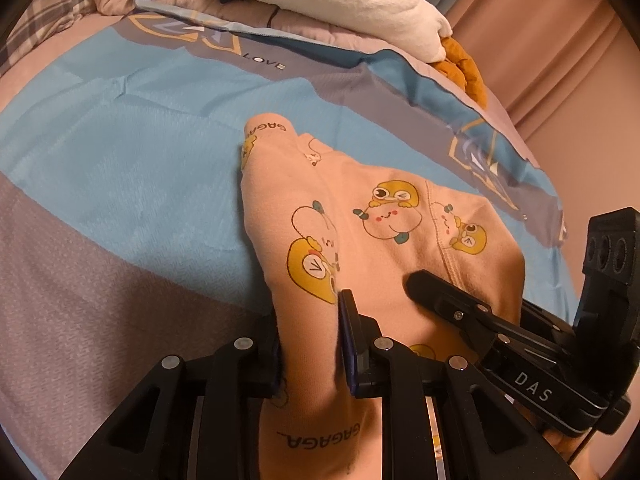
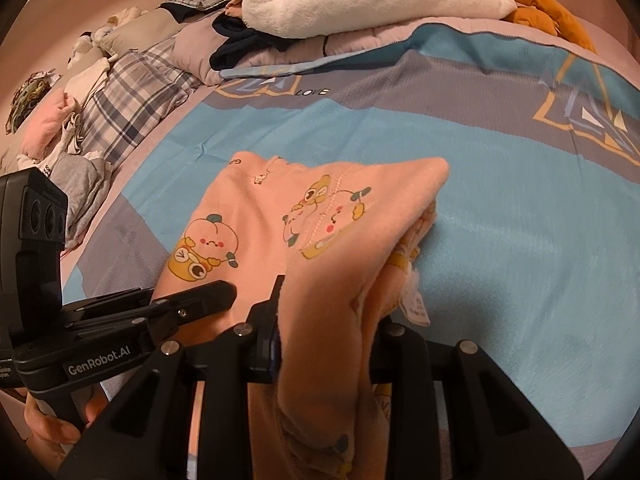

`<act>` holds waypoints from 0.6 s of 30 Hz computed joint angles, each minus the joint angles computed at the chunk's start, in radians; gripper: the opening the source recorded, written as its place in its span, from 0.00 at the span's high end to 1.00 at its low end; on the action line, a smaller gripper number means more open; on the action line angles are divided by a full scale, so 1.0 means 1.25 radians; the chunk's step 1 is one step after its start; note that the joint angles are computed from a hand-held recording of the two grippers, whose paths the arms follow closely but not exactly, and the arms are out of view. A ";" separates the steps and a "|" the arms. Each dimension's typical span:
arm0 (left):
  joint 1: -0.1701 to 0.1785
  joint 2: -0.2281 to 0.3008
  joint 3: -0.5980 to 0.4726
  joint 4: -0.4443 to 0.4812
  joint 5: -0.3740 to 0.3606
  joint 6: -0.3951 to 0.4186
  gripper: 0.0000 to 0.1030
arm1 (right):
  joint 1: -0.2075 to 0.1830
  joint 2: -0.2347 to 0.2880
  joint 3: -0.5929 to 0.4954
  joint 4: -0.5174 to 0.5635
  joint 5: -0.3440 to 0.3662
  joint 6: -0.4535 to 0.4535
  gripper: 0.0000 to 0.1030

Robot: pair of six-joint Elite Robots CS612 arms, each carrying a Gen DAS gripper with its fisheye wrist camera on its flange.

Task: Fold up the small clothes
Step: 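Pull the gripped garment end back along the bed with both grippers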

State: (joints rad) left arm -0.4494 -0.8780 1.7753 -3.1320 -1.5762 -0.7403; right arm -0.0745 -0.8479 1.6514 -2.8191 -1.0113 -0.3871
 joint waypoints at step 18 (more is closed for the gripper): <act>-0.002 0.004 -0.007 0.022 0.011 0.007 0.73 | -0.006 0.009 -0.006 0.021 0.006 0.023 0.65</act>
State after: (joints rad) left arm -0.4513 -0.8733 1.7661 -3.1050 -1.5622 -0.7314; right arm -0.0815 -0.8363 1.6434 -2.7931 -1.0042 -0.3580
